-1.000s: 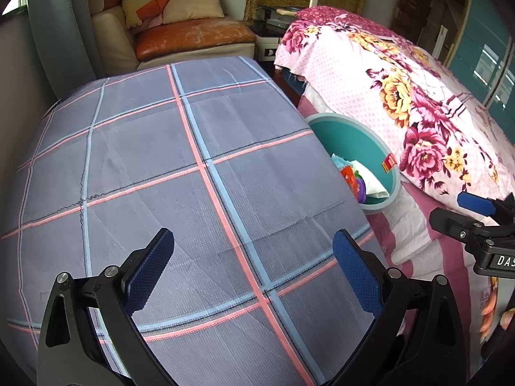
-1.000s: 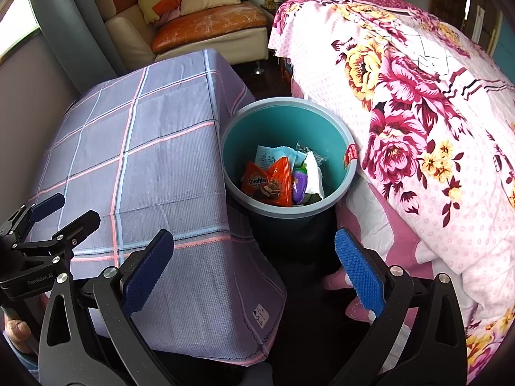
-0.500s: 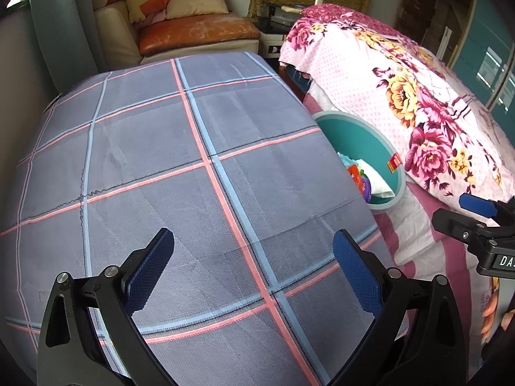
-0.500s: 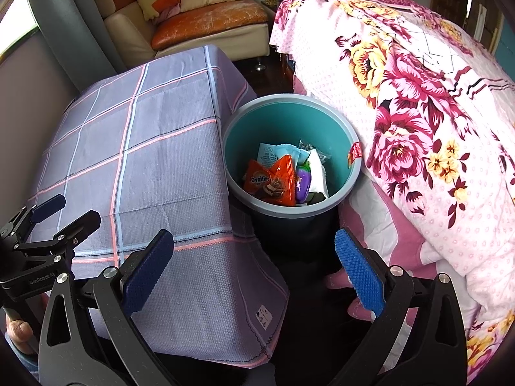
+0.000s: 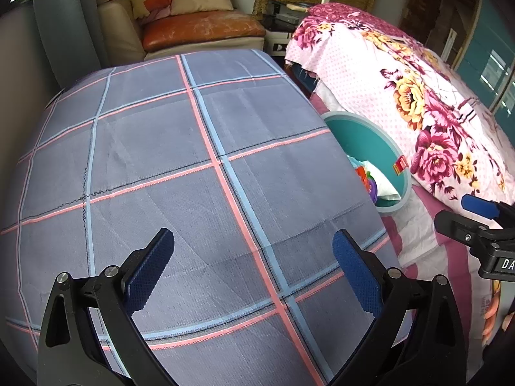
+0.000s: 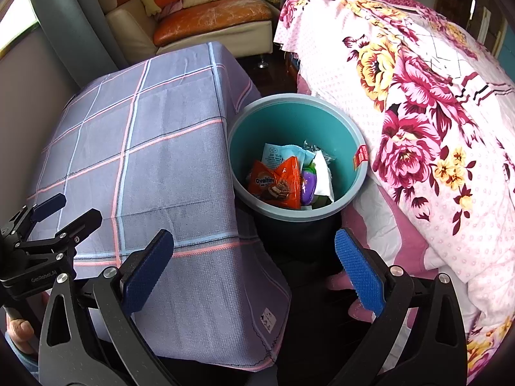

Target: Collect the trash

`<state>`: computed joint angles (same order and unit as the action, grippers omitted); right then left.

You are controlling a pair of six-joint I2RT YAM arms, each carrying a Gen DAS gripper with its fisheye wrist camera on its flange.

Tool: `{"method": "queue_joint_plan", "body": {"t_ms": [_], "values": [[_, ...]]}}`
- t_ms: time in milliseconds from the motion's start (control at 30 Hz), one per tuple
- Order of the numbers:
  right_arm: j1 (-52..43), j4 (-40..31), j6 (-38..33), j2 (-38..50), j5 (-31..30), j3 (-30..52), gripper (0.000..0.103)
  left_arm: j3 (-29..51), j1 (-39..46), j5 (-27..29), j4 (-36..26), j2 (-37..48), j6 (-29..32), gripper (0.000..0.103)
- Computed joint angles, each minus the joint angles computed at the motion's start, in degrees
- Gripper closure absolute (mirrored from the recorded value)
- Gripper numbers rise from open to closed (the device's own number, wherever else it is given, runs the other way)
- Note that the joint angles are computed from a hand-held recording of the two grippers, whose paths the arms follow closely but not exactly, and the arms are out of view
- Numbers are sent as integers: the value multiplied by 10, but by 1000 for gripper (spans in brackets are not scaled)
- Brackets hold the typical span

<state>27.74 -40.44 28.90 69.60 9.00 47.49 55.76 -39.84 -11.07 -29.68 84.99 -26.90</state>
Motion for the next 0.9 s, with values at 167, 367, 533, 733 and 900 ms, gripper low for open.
{"method": "queue_joint_plan", "body": {"t_ms": [167,367,533,733,900], "values": [[0,-1,-3,12,-1,10,7,2,9,6,1,4,4,4],[-6,1,-7,28,-3,22,7,3,21,13,3,9,12,4],[-6,1,-7,42,-1,31,7,-1,33,19,10,9,19,4],[-7,1,-9,56,2,41,7,0,47,26,11,16,31,4],[-8,2,-9,64,2,45,7,-2,63,40,14,21,33,4]]}}
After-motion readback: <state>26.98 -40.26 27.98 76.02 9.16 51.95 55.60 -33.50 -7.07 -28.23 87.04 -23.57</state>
